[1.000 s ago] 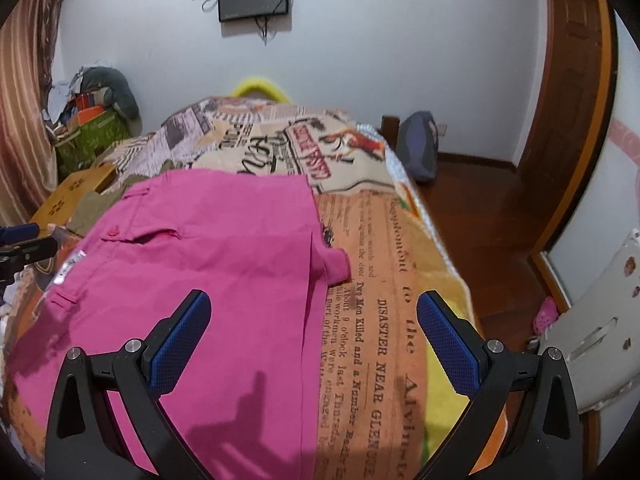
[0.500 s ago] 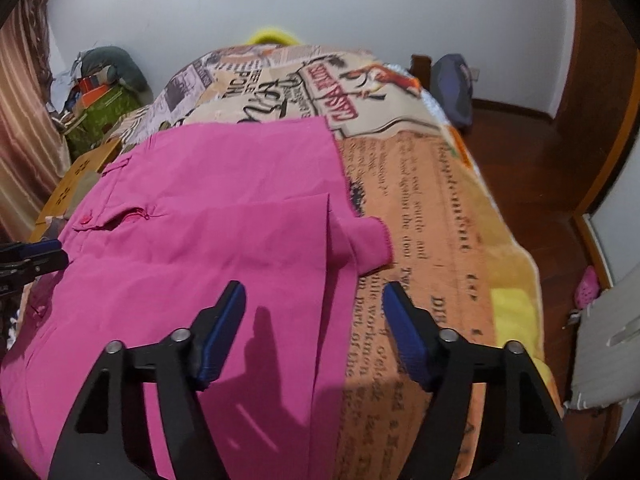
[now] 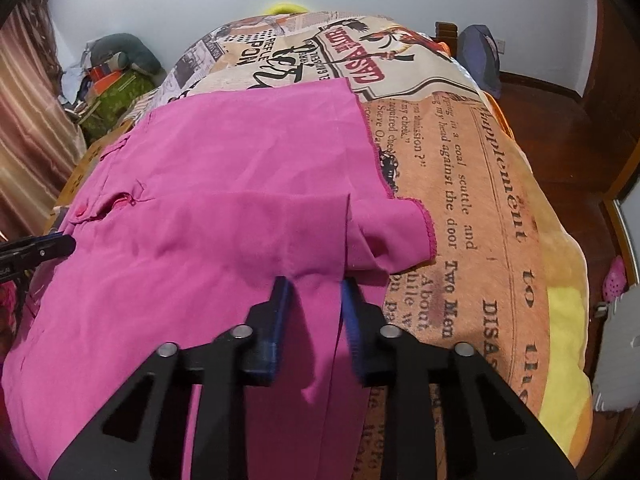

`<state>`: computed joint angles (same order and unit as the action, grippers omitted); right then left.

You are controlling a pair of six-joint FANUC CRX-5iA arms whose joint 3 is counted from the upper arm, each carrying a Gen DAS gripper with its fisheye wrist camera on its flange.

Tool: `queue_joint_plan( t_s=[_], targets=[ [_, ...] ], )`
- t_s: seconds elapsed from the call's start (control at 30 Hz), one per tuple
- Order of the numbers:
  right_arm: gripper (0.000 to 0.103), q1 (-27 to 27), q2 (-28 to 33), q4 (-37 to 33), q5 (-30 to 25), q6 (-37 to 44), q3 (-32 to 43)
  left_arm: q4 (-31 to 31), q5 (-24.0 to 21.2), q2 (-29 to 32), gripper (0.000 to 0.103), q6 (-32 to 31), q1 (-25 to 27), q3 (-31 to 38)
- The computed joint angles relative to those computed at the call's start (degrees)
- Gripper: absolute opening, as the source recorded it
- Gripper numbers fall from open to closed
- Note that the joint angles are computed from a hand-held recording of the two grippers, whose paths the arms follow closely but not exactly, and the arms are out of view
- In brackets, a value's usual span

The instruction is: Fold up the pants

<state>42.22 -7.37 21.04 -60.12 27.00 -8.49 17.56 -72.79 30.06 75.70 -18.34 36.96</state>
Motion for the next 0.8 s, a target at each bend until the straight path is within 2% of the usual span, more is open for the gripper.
queue_joint_plan(
  t_s=[0.03, 0.07, 0.2, 0.27, 0.43, 0.6, 0.73, 0.8],
  targets=[
    [0.010, 0.35, -0.10, 0.74, -0.14, -0.30, -0.26, -0.68, -0.08, -0.13, 0.012, 0.12, -0.16, 0.18],
    [0.010, 0.43, 0.00, 0.85, -0.40, -0.04, -0.13, -1.28, 0.34, -0.56, 0.002, -0.02, -0.28, -0.11],
    [0.007, 0.98, 0.53, 2.06, -1.73, 0.81, 0.24, -4.62, 3.83, -3.18, 0.002, -0.70, -1.27, -1.99],
    [0.007, 1.35, 0.67, 2.33, -2.55, 1.29, 0.38, -5.64, 4.13, -3.42, 0.002, -0.93, -1.61, -1.78],
    [0.005, 2.14, 1.07, 2.43, -4.41, 1.49, 0.92, -9.11, 2.63, -1.90, 0.003, 0.50, -2.44, 0.67],
    [0.005, 1.93, 0.63, 1.22, -4.93, 0.59, 0.99, -7.94, 1.08, -1.02, 0.004, 1.43, -1.81, 0.85],
    [0.008, 1.88, 0.02, -0.03, -5.66, 0.45, 1.79, -6.87, -0.42, -0.93, 0.012, 1.44, -1.29, 2.06],
    [0.019, 2.07, -0.36, 0.69, -5.94, -0.28, 1.82, -7.07, 0.00, -1.35, 0.024, 1.22, -1.44, 2.06]
  ],
)
